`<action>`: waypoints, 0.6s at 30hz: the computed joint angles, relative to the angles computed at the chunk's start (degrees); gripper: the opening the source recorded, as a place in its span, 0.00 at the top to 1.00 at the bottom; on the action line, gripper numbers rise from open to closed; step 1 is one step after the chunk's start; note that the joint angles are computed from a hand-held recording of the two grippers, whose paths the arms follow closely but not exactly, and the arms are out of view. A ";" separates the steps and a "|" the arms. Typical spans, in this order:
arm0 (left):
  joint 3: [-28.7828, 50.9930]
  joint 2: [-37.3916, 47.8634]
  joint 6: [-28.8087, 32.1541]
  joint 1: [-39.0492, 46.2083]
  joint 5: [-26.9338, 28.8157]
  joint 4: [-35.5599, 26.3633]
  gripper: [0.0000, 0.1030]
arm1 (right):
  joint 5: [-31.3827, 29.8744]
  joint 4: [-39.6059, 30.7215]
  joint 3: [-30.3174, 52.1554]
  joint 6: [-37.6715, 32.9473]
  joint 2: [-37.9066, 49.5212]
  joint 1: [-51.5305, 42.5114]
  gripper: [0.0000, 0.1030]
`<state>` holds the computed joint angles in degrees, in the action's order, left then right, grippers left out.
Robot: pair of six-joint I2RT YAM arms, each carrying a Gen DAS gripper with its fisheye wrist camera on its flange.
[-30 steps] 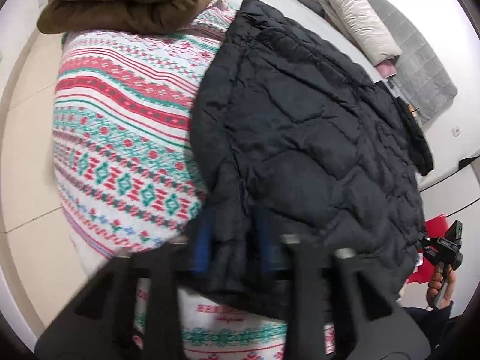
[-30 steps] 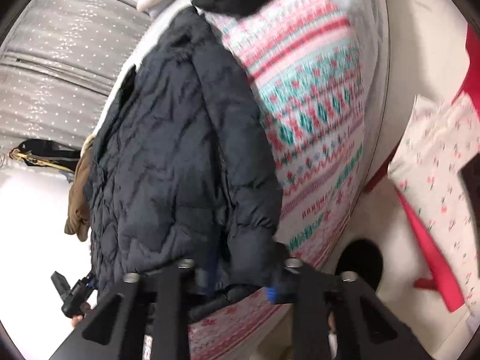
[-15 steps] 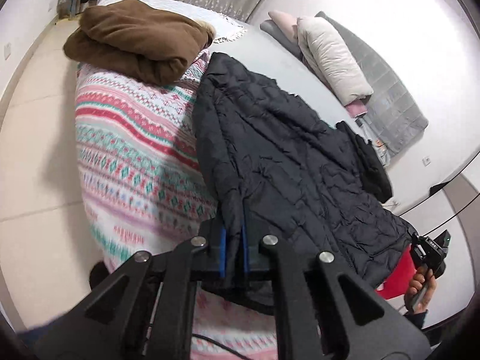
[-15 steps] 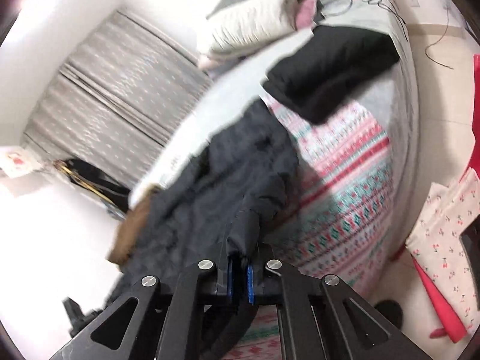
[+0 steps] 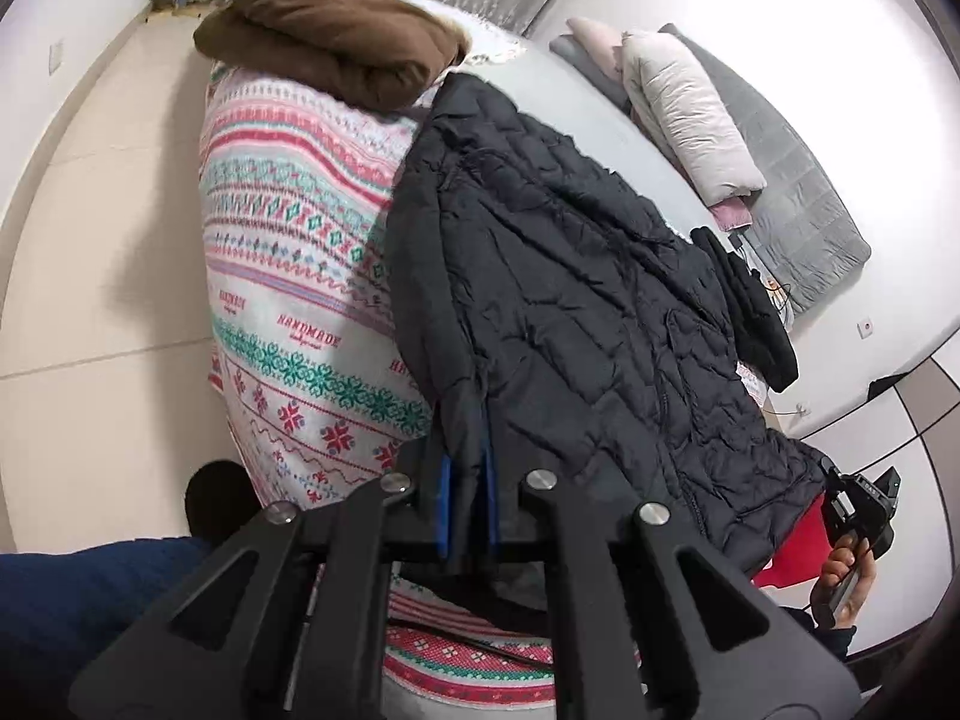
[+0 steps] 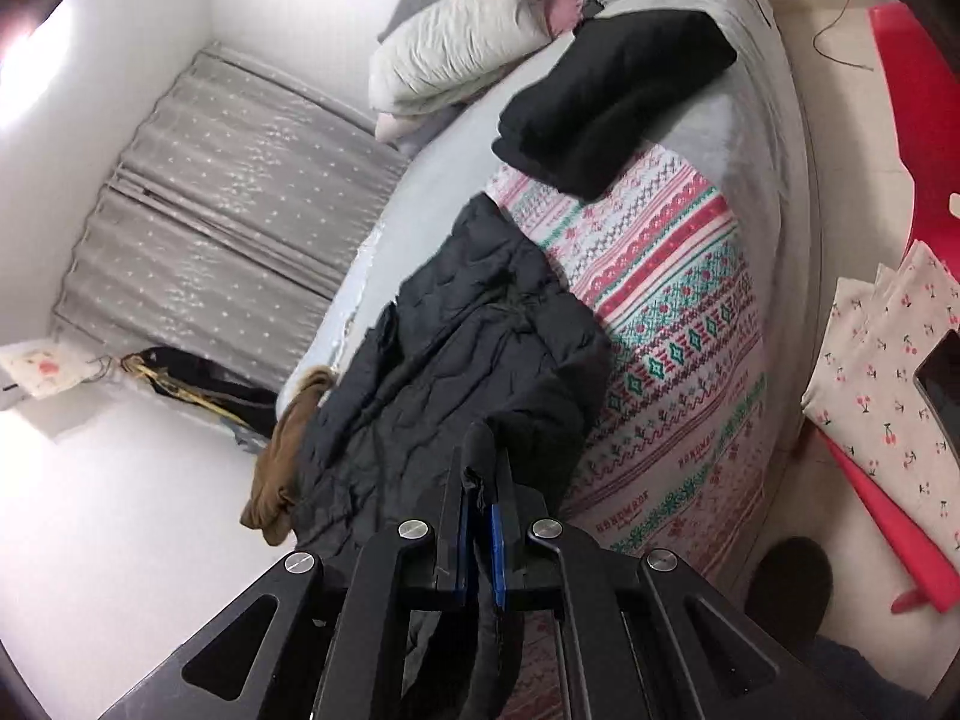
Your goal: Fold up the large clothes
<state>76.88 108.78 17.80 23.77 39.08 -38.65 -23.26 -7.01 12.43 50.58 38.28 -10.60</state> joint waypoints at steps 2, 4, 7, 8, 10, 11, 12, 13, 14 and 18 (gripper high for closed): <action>-1.28 -1.74 0.40 0.52 0.76 -0.09 0.90 | 0.12 -2.38 -0.49 0.29 -4.71 -0.21 0.96; -2.40 -3.26 1.17 1.32 1.94 -1.20 0.90 | 0.68 -4.16 -1.35 1.71 -9.56 0.19 0.96; -2.77 -5.08 2.52 3.15 4.95 -4.59 0.90 | 0.10 -6.28 -2.48 2.74 -16.74 -0.66 0.97; -2.35 -5.45 2.95 3.83 5.81 -5.92 0.90 | -0.19 -7.35 -2.14 2.76 -18.77 -0.88 0.97; -0.78 -5.73 3.48 5.10 7.40 -9.06 0.91 | -0.68 -8.50 -1.45 3.85 -22.20 -0.71 0.97; 0.11 -5.88 3.61 5.51 8.12 -10.63 0.91 | -1.50 -8.27 -1.41 4.81 -23.82 -0.95 0.97; 1.24 -6.30 3.90 6.22 9.22 -12.71 0.91 | -3.06 -7.71 -1.29 5.81 -25.28 -1.78 0.97; 2.25 -6.79 3.86 6.57 10.13 -14.20 0.91 | -4.16 -6.93 -1.02 6.75 -26.01 -2.33 0.97; 2.96 -7.58 3.86 6.93 11.00 -15.30 0.91 | -5.06 -5.79 -0.56 7.52 -26.35 -2.70 0.97; 4.62 -10.18 0.10 6.72 11.92 -14.65 0.91 | -4.20 -1.87 2.52 8.38 -23.73 -1.72 0.97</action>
<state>81.51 98.60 17.90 30.49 51.00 -53.30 -27.46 -8.88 14.95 58.96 14.55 -12.33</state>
